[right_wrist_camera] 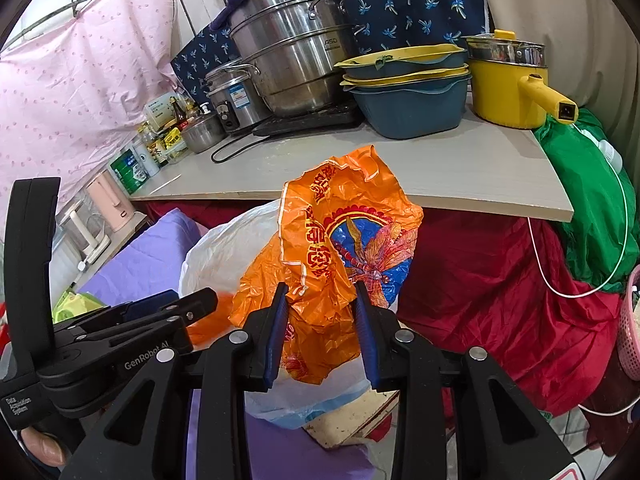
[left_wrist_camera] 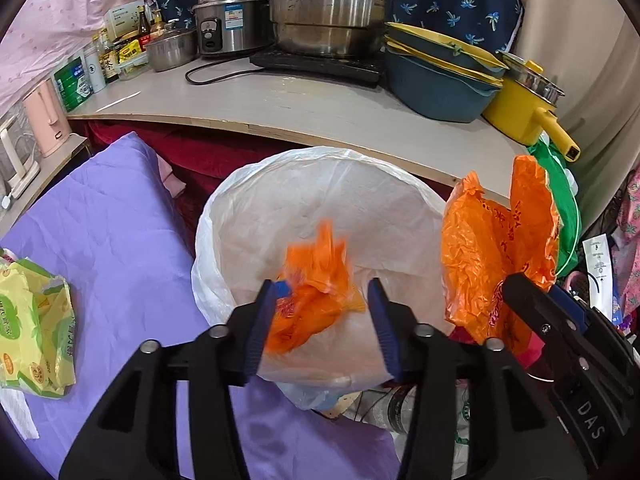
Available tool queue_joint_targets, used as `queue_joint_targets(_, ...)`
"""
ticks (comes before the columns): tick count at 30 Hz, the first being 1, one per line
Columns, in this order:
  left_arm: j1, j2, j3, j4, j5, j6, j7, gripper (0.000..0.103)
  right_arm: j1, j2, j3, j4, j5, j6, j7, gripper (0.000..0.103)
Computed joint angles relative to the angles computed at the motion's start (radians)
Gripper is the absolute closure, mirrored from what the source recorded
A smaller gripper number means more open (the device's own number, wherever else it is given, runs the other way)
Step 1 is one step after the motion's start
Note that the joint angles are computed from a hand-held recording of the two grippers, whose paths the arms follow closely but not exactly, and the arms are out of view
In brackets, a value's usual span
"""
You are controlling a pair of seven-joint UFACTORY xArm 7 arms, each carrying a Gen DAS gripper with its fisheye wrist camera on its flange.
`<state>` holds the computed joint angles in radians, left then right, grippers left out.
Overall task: Collect trash
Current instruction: 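Carry both bags over the trash bin and open the left gripper, then open the right gripper to drop the snack bag into the bin, then move both open grippers back toward the remaining trash on the table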
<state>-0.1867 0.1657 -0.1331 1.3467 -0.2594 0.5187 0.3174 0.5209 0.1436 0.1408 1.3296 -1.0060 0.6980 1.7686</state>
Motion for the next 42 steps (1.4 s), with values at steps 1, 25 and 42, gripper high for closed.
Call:
queue_joint_targets(1, 0.0, 0.002, 0.002, 0.002, 0.003, -0.001, -0.005, 0.055, -0.001, 0.006, -0.001, 0.007, -0.001, -0.002, -0.004, 0.072)
queue_joint_targets(25, 0.064, -0.04, 0.057, -0.061, 0.084, -0.075, -0.145, 0.031, 0.089, 0.239, -0.114, 0.288, 0.121, -0.007, -0.214, 0.059)
queue_joint_targets(42, 0.098, -0.177, 0.087, -0.185, 0.065, -0.121, -0.166, 0.017, 0.177, 0.184, -0.088, 0.293, 0.036, 0.058, -0.139, 0.035)
